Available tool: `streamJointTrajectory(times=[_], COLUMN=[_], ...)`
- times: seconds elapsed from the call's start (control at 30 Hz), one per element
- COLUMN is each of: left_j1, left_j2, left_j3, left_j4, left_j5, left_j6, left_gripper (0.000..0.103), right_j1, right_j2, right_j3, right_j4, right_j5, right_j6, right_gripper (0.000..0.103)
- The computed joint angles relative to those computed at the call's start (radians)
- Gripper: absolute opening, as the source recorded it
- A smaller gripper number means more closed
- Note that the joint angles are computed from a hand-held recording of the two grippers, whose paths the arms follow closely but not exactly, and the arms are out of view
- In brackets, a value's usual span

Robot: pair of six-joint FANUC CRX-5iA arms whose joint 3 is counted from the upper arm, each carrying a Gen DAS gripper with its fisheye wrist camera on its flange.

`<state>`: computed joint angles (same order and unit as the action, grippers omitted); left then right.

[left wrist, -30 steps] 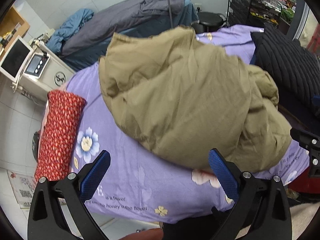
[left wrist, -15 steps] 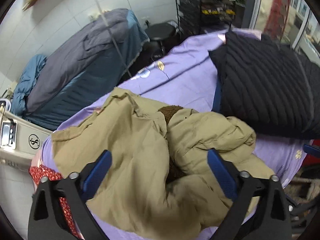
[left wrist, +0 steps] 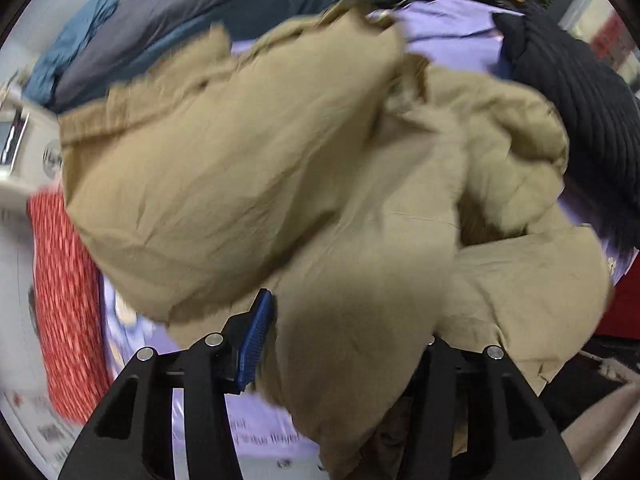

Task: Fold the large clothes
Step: 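Grasp the khaki jacket with both grippers and lift it off the bed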

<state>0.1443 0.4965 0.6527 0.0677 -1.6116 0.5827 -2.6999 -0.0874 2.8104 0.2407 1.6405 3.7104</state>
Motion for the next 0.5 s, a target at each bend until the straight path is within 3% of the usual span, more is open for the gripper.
streamJointTrajectory(times=[0.13, 0.27, 0.33, 0.37, 0.43, 0.5], left_j1=[0.067, 0.092, 0.112, 0.123, 0.129, 0.130], left_j2=[-0.070, -0.215, -0.269, -0.288, -0.291, -0.247], left_j3=[-0.132, -0.341, -0.397, -0.410, -0.389, -0.321], left_j4=[-0.082, -0.140, -0.072, -0.016, 0.053, 0.114], left_j5=[0.032, 0.249, 0.306, 0.316, 0.295, 0.222], left_j6=[0.008, -0.035, -0.091, -0.122, -0.127, -0.086], left_gripper=[0.059, 0.059, 0.058, 0.060, 0.080, 0.082], right_j1=[-0.013, -0.025, -0.020, -0.017, -0.015, -0.016], right_j2=[-0.037, -0.068, -0.084, -0.089, -0.093, -0.090], right_j3=[-0.014, -0.016, -0.026, -0.029, -0.024, -0.007], right_j4=[-0.030, -0.071, -0.065, -0.060, -0.057, -0.056], right_j5=[-0.018, -0.059, -0.058, -0.056, -0.058, -0.068], right_j6=[0.054, 0.095, 0.112, 0.116, 0.122, 0.121], right_gripper=[0.097, 0.097, 0.097, 0.097, 0.097, 0.097])
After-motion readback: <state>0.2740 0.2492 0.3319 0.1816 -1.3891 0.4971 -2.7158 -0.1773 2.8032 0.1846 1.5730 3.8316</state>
